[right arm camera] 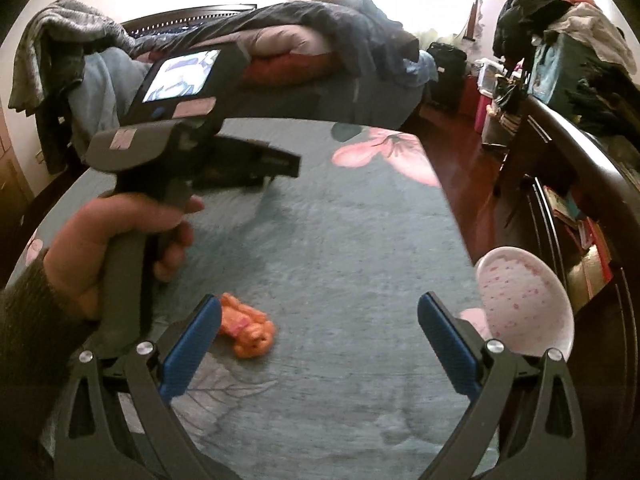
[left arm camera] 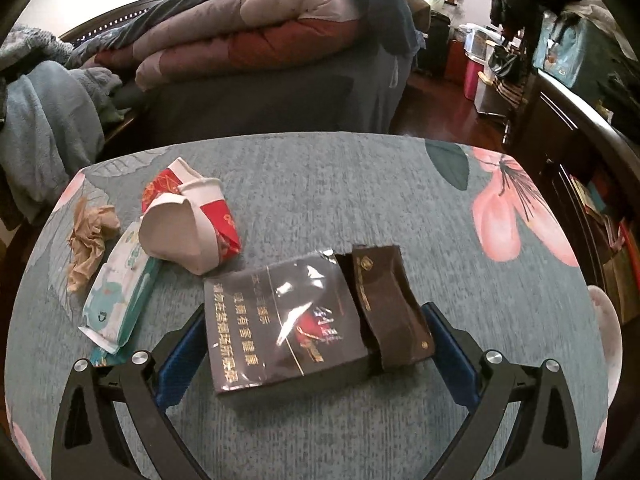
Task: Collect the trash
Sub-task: 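Grasp black cigarette box with left tool while right tool grasps orange toy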
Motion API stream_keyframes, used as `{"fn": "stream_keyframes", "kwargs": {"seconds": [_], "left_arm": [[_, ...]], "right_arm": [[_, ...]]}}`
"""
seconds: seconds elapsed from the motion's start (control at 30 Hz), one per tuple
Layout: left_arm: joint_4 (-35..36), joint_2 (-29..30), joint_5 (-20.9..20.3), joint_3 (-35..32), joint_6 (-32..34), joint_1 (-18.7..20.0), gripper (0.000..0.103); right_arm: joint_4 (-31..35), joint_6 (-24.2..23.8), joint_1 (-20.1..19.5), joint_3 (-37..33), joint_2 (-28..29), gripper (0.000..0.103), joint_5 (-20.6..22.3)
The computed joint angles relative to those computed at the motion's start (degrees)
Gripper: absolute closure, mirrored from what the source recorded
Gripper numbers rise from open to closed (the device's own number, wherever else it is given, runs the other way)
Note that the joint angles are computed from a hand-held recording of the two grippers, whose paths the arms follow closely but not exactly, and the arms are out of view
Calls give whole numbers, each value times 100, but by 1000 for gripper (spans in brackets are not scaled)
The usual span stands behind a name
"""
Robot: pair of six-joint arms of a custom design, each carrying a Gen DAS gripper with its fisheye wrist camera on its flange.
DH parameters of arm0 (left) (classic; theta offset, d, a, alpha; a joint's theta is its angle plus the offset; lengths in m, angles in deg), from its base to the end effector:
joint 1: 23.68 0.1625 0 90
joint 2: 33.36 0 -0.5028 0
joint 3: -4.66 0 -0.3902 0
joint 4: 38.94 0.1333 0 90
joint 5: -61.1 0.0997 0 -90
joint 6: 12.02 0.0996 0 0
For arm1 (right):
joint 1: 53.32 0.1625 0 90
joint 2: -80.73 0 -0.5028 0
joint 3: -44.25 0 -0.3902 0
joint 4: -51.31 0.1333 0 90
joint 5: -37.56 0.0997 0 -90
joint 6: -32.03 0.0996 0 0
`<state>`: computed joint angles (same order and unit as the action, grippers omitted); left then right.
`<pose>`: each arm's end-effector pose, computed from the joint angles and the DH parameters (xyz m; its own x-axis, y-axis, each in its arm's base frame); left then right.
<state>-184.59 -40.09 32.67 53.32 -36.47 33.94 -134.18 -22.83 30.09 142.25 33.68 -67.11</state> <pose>-0.2942 -0.8764 -0.0617 -0.6830 -0.2678 -0.6795 0.2610 0.7795 -0.5695 0.0239 -0.7347 0.2287 -0.6083 -0.4135 0.6775 -0.7221 0.6426 -0.2561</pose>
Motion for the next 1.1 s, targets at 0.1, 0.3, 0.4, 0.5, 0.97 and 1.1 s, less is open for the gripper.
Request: {"fn": "stream_keyframes", "kwargs": {"seconds": [0.1,0.3,0.4,0.5,0.97,1.1], "left_arm": [[-69,-29,47,65,-28,-6,7],[-374,-217,30,496,19,-29,12],[-500,-371,-3,802,-47,-39,12],[-665,-523,-31,1099,-85,-62,12],[-1852,-988,252,2160,341,-330,12],[-2211,-1123,356,2443,450,-441,12]], "right_arm": [[59,41,19,29,21,4,-20],[163,117,59,-14,96,4,-152],[166,151,79,-40,164,4,-264],[290,239,90,-128,241,4,-350],[644,249,124,-140,244,58,-298],[715,309,47,20,70,58,-47]]}}
